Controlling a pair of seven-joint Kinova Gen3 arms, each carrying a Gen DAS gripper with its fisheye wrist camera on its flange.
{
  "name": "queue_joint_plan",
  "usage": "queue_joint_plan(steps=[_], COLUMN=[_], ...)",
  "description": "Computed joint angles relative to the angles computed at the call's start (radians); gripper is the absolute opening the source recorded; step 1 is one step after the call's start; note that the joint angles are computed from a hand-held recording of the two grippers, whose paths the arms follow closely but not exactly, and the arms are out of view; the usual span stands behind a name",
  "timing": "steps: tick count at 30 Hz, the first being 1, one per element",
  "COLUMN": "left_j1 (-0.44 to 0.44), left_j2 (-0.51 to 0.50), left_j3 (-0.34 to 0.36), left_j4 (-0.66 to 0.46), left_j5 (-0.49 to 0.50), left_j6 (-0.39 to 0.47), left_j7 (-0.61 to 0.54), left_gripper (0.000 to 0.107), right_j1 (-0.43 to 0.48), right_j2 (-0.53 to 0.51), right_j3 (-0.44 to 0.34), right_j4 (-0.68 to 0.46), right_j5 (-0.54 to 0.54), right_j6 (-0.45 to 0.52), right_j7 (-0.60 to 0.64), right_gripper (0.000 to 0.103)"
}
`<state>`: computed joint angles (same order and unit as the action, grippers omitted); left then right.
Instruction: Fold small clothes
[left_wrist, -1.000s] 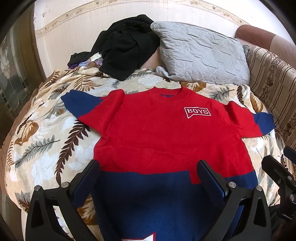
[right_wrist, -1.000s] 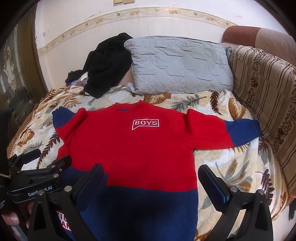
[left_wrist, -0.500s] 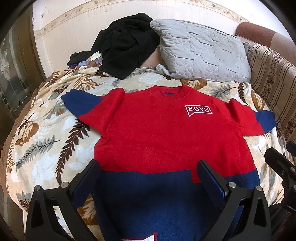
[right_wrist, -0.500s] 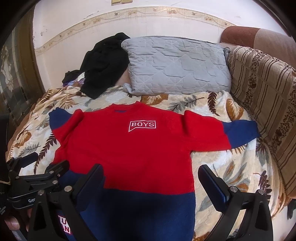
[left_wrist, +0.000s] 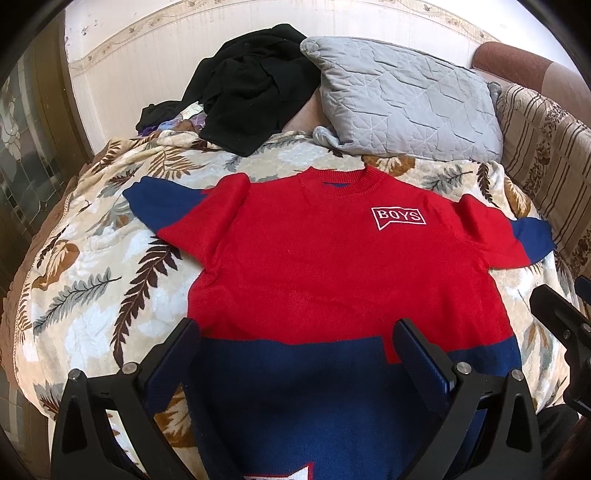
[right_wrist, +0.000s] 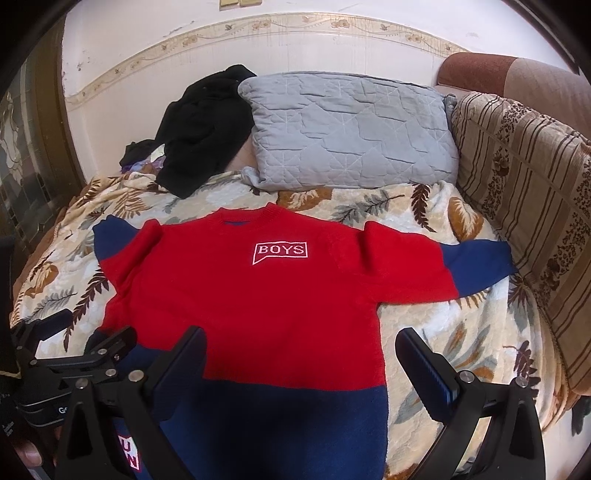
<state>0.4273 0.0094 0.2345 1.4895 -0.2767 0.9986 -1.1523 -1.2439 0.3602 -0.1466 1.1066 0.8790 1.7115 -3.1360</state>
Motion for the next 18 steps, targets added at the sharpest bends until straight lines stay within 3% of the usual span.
queue_joint_plan(steps=[8,18], left_j1=[-0.004,-0.008], left_j2=[-0.002,-0.005], left_j3=[-0.003,-0.003], left_j4=[0.0,0.003], left_j5=[0.001,0.008], left_j6=[0.005,0.004], left_j7=[-0.001,-0.006], left_gripper=[0.103,0.103], right_j1=[0.01,-0.005], right_j2=[0.016,0.02], right_j3=[0.01,0.02], right_j4=[-0.052,-0.04], right_j5=[-0.043,-0.02], right_j6=[0.01,0.01], right_j7=[0.025,0.03], right_gripper=[0.103,0.103])
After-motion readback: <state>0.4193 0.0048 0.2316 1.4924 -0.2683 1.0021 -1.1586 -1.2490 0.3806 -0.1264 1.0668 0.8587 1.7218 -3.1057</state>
